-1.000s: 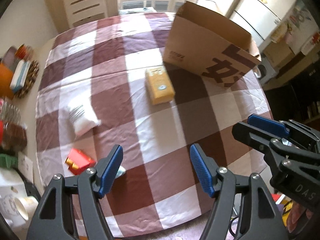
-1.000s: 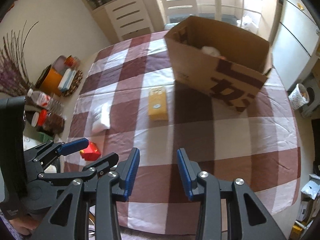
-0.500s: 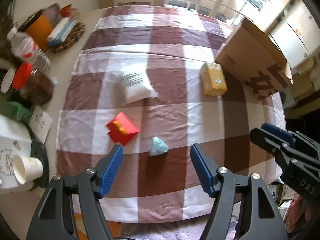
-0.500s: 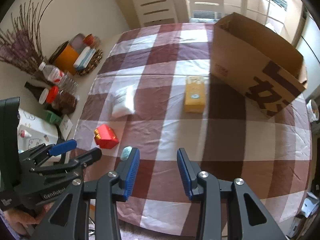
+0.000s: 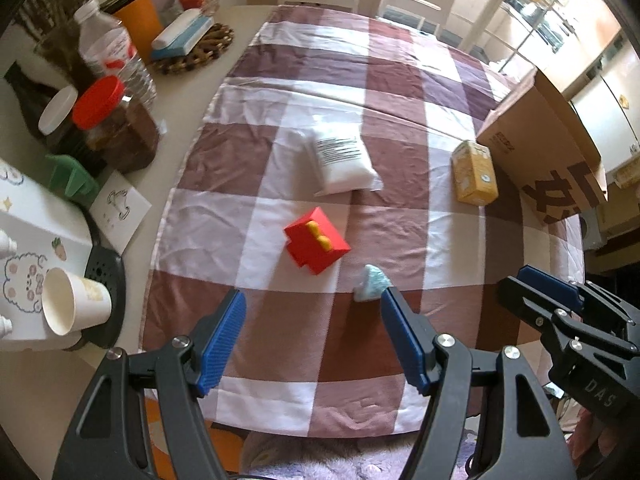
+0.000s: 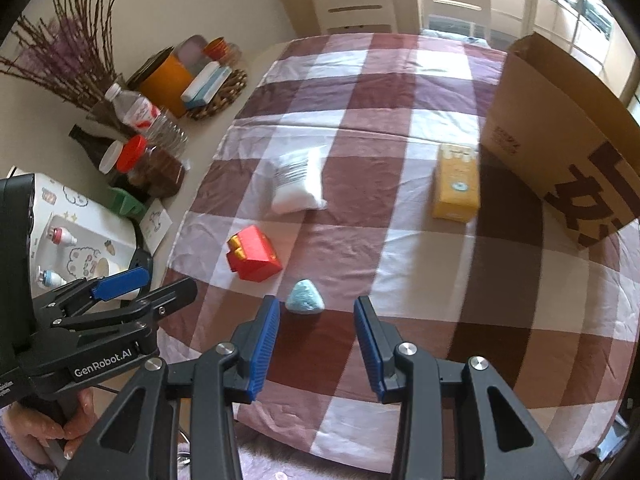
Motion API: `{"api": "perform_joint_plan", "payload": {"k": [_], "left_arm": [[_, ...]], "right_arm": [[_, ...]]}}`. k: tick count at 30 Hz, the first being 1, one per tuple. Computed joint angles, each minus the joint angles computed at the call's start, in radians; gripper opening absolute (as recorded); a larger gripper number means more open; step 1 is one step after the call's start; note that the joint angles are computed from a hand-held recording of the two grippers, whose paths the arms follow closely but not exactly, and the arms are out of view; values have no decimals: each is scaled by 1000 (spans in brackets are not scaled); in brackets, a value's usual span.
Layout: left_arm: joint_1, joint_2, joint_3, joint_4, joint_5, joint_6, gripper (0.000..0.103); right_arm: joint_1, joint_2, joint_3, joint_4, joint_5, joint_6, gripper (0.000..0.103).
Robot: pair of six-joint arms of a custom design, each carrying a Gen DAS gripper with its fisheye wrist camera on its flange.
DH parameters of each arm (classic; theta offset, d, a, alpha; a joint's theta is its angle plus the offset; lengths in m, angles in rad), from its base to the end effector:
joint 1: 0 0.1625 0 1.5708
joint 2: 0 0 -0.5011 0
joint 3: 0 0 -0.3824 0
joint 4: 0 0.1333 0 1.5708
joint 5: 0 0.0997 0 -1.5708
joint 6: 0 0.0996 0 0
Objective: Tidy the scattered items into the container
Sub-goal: 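Grasp the red-and-yellow block with the left tool while the right tool grasps the blue sponge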
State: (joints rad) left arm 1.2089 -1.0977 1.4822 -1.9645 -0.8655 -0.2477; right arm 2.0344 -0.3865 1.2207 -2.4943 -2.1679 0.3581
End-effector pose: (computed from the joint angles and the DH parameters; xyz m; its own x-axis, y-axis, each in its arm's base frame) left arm -0.0568 -0.7090 0.3902 -0.7792 0.0267 -0.6262 0.1681 0.9714 -0.1678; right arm 0.4393 -0.7057 -0.0050 -0.8699 0.0079 0.4932 -0.1500 0.9483 -0.2798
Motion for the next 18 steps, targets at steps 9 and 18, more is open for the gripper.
{"api": "perform_joint_plan", "payload": {"k": [9,18], "left_arm": [[43,25,-26,-5,-21,-2,79],[94,124,-101,17,-34,-100,79]], "right_arm": [[-13,48,-56,74,7,-24,40],[-51,63,-29,69,11,37,39]]}}
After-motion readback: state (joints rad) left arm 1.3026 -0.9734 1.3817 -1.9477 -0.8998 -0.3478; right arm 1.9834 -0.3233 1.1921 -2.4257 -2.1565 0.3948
